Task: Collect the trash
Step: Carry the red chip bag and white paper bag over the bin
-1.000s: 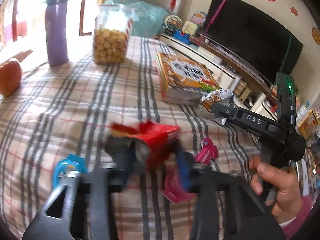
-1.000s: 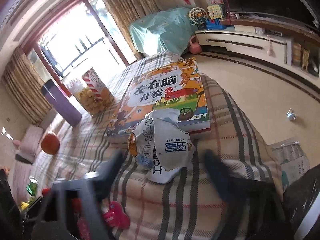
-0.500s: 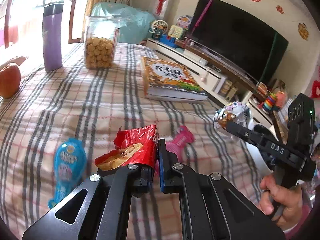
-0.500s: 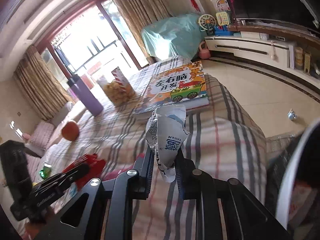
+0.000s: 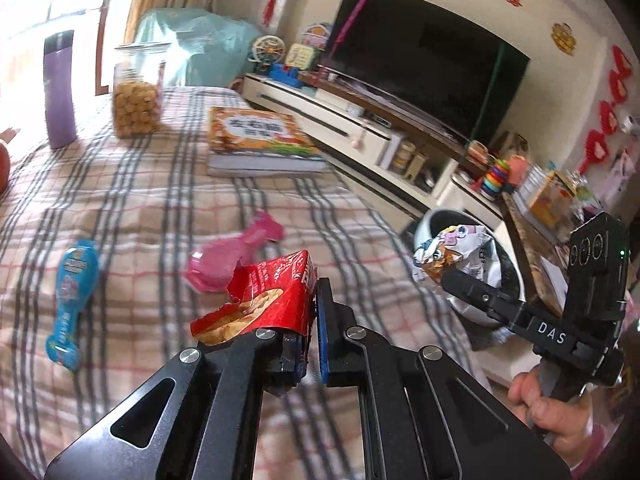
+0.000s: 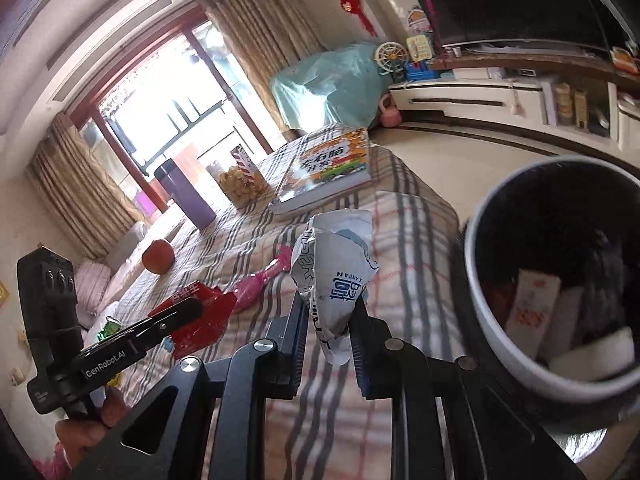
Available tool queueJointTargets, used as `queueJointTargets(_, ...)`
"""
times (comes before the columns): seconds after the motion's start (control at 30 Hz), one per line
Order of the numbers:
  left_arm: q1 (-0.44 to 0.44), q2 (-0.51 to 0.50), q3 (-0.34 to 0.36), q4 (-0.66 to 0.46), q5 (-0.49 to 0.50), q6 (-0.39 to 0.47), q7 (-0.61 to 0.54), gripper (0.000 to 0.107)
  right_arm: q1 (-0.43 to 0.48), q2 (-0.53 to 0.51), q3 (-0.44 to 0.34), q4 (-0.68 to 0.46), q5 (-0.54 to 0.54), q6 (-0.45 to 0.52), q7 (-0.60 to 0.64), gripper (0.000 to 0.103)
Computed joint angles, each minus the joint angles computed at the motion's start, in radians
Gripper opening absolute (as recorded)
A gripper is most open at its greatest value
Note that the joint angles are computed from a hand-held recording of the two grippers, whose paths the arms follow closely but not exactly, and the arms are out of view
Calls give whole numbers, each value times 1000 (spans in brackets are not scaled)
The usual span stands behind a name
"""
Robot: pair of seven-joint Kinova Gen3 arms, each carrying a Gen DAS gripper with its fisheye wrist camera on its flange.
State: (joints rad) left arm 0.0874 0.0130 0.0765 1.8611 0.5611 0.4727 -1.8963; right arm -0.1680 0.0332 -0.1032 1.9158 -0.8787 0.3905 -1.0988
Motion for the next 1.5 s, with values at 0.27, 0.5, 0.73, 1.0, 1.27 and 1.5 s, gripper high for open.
queueJointTargets(0.27,46,2,30,1,8,7,-15,4,-11,-86,55,84,7,-7,-23,20)
queueJointTargets(0.5,83,8,51,-13,-14,11,-5,4,-34,-139,120,135,26,-12,-48,20)
queueJointTargets(0.73,118,33,74,-46,-73,13,46,4,-46,-177,182,166,32,-10,-46,20)
queueJointTargets(1.0,151,68,98,-100,-134,24,92,4,-42,-202,236,184,55,-10,-60,20)
queueJointTargets(1.27,186,112,119,-175,-200,42,137,4,-21,-197,263,173,70,9,-59,20)
queueJointTargets(1.5,208,150,134,-223,-236,48,159,4,15,-182,274,158,58,33,-32,20)
